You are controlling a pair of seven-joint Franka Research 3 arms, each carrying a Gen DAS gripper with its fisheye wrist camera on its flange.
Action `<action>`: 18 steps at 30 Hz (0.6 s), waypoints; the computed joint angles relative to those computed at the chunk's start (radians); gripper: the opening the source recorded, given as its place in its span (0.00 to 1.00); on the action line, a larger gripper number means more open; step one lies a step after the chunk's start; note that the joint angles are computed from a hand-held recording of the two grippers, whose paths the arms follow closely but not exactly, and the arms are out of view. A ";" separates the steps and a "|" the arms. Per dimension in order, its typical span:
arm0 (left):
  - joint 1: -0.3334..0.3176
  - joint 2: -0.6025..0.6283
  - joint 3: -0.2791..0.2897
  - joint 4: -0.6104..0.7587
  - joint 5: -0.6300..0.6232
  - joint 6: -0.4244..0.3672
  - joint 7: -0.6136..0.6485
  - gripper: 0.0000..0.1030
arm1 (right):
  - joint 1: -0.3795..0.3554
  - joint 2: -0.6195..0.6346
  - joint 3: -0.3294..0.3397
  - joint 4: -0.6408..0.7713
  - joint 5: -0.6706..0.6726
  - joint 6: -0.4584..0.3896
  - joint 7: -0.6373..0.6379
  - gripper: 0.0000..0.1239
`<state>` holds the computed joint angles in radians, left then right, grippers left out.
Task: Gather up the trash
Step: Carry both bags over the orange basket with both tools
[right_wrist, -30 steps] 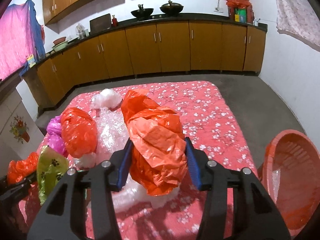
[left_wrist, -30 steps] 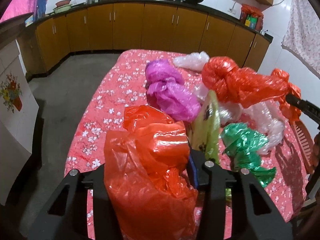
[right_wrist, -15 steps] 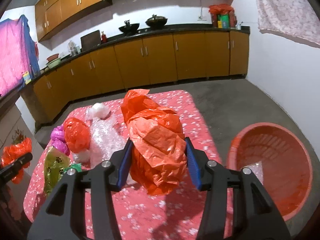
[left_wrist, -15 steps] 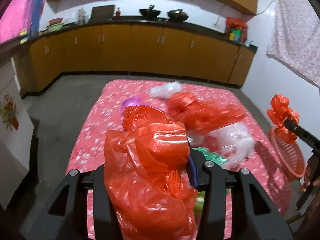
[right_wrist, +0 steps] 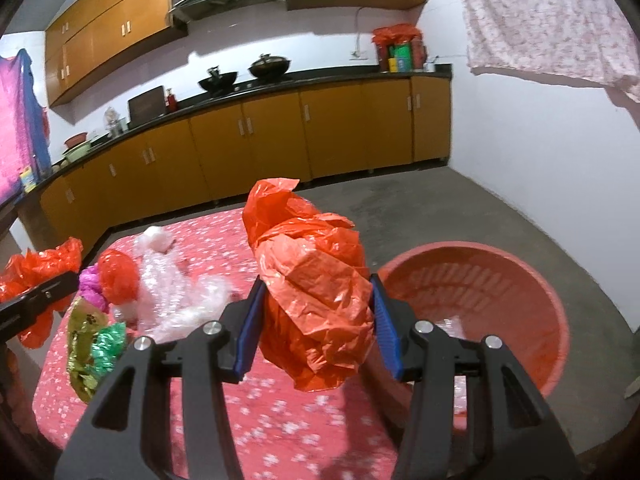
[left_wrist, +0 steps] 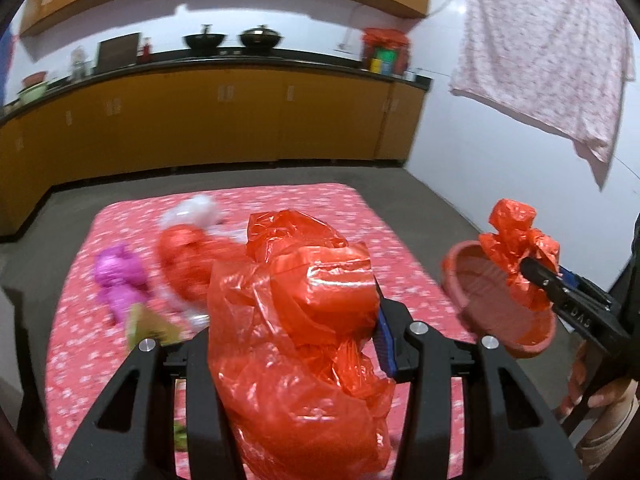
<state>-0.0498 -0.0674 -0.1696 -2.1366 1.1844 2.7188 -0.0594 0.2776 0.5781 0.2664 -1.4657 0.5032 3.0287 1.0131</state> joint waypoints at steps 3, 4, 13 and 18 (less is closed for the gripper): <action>-0.011 0.055 -0.001 0.054 0.006 0.027 0.018 0.45 | -0.005 -0.014 -0.018 -0.028 -0.001 0.034 0.012 0.40; -0.017 0.083 0.001 0.084 0.002 0.037 0.030 0.45 | -0.006 -0.018 -0.025 -0.036 -0.004 0.046 0.019 0.40; -0.091 0.254 0.042 0.268 -0.084 0.098 0.167 0.45 | 0.011 -0.020 -0.114 -0.067 -0.062 0.086 0.136 0.40; -0.137 0.341 0.070 0.366 -0.165 0.129 0.271 0.45 | 0.034 0.001 -0.177 -0.050 -0.106 0.082 0.232 0.40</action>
<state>-0.1863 0.2737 -0.0999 -1.7703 1.0190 2.8483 0.2118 0.3118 0.5795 0.0891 -1.5157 0.3970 3.1110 1.2448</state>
